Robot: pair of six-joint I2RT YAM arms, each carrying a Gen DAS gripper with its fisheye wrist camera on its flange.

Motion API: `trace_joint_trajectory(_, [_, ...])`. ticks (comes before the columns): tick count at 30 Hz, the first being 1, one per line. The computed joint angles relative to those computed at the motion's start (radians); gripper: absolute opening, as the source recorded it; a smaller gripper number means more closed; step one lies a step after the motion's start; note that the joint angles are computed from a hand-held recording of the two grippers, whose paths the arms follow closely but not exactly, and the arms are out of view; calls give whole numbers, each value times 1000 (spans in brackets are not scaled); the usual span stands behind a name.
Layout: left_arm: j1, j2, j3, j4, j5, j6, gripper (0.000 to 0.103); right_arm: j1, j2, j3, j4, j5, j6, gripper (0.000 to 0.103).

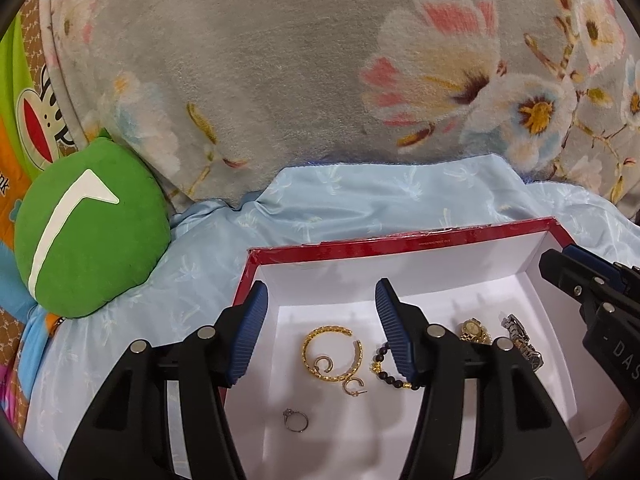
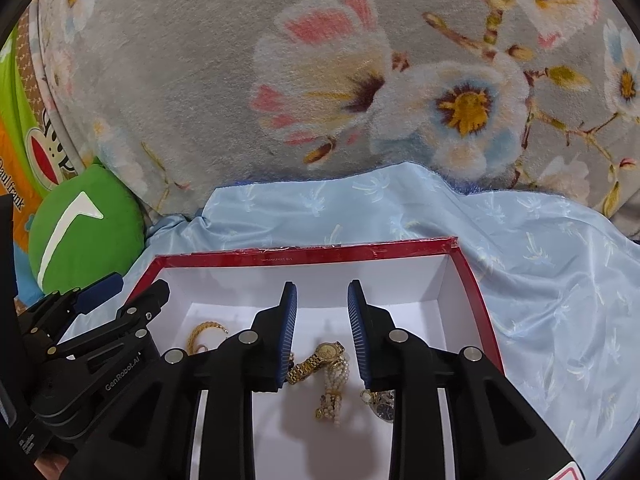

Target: Organize jewelry

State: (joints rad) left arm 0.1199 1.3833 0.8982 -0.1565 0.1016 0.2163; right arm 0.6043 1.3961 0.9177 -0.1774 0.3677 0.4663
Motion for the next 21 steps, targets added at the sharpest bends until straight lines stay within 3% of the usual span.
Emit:
trace_joint_trajectory(16, [5,-12,-14,15,0,6,54,4,-3,-1,-19,5,5,26])
trace_joint_trajectory(21, [13,-18,-15,7,17,16,54,36,4,10,-55,57,12,26])
